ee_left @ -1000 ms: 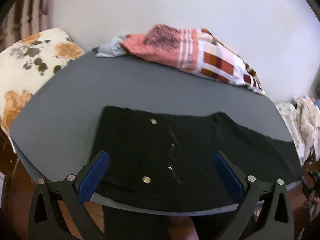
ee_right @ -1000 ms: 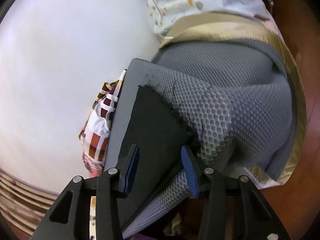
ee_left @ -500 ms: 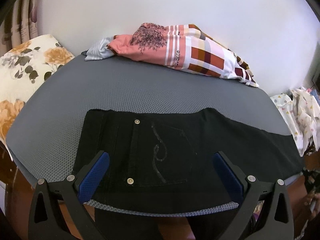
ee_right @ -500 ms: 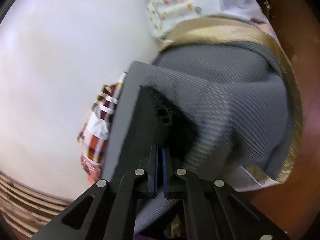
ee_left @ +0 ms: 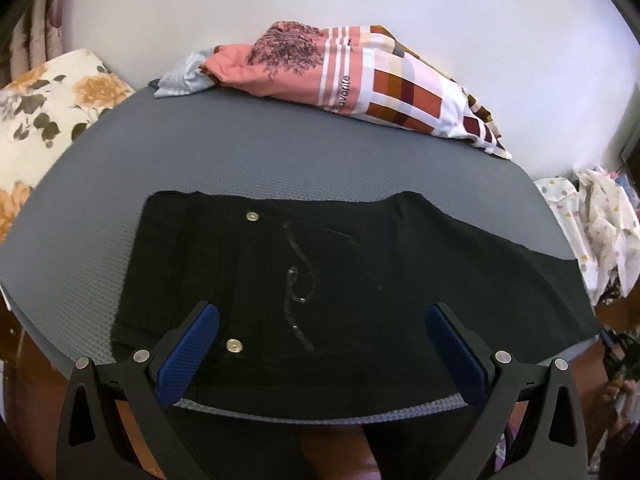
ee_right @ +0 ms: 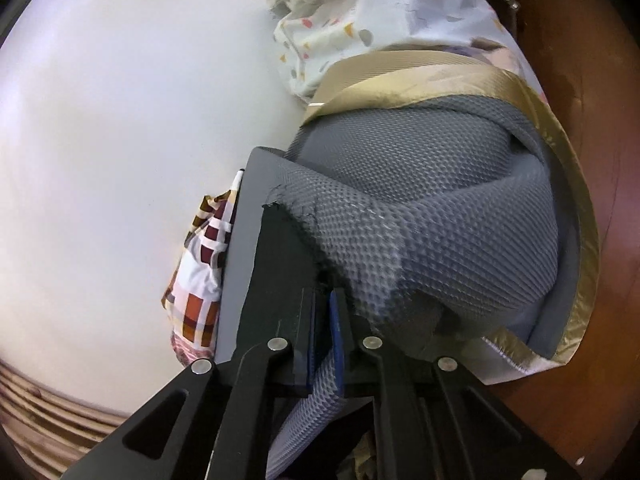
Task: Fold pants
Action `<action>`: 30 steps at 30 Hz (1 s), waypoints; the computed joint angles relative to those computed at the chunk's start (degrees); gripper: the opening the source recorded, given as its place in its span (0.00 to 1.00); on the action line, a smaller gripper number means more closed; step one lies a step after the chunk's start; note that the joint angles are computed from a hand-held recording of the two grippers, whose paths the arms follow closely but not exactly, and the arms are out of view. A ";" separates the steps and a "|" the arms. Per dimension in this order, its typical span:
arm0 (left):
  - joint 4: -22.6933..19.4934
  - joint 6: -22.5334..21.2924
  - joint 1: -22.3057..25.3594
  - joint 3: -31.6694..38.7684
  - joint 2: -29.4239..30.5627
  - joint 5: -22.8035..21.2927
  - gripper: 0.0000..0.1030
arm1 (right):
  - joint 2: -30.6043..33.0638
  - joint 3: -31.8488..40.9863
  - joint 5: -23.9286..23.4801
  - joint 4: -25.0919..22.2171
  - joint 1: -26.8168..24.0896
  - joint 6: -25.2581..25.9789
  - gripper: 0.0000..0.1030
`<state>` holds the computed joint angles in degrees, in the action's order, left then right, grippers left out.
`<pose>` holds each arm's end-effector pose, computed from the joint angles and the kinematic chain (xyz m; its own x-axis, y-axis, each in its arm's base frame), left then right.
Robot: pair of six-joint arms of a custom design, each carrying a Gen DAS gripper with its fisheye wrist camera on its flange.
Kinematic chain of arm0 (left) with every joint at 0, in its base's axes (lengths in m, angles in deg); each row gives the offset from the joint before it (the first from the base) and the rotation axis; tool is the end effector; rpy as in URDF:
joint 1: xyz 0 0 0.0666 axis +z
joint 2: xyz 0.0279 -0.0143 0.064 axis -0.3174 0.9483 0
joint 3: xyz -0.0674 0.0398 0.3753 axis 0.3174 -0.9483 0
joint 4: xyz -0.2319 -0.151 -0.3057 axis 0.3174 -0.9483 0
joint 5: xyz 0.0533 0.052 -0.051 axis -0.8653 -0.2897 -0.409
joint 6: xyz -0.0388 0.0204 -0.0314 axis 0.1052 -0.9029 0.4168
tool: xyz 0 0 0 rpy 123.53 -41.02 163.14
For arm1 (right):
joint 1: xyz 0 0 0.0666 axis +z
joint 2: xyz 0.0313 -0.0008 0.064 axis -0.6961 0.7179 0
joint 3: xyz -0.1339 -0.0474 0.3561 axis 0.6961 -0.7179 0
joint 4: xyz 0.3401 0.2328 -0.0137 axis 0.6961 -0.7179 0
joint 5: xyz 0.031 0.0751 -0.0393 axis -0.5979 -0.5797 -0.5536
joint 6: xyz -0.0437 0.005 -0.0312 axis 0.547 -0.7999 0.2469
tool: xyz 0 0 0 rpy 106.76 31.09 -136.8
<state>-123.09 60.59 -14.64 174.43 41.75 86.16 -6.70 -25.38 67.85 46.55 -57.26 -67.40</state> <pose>0.6983 0.0326 0.3663 -0.7767 0.1446 -0.6131 0.3316 0.9214 -0.2028 0.3206 -0.0722 0.2737 -0.0145 0.9651 -0.2616 0.4894 0.2350 0.8398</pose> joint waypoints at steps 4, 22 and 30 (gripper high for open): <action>2.07 -1.65 -0.54 -2.32 -1.39 -0.40 1.00 | 2.84 1.42 1.00 0.80 1.09 0.28 0.37; 15.83 -10.71 -3.64 -12.24 -7.34 -12.64 1.00 | 11.71 6.82 -1.42 5.76 5.17 -0.67 0.40; 17.61 -12.66 -4.11 -13.52 -7.96 -15.50 1.00 | 14.07 10.08 1.32 -0.69 6.98 2.83 0.09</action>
<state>-105.48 47.93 -18.75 160.92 33.79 70.67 7.36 -15.30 69.17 45.87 -50.28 -64.56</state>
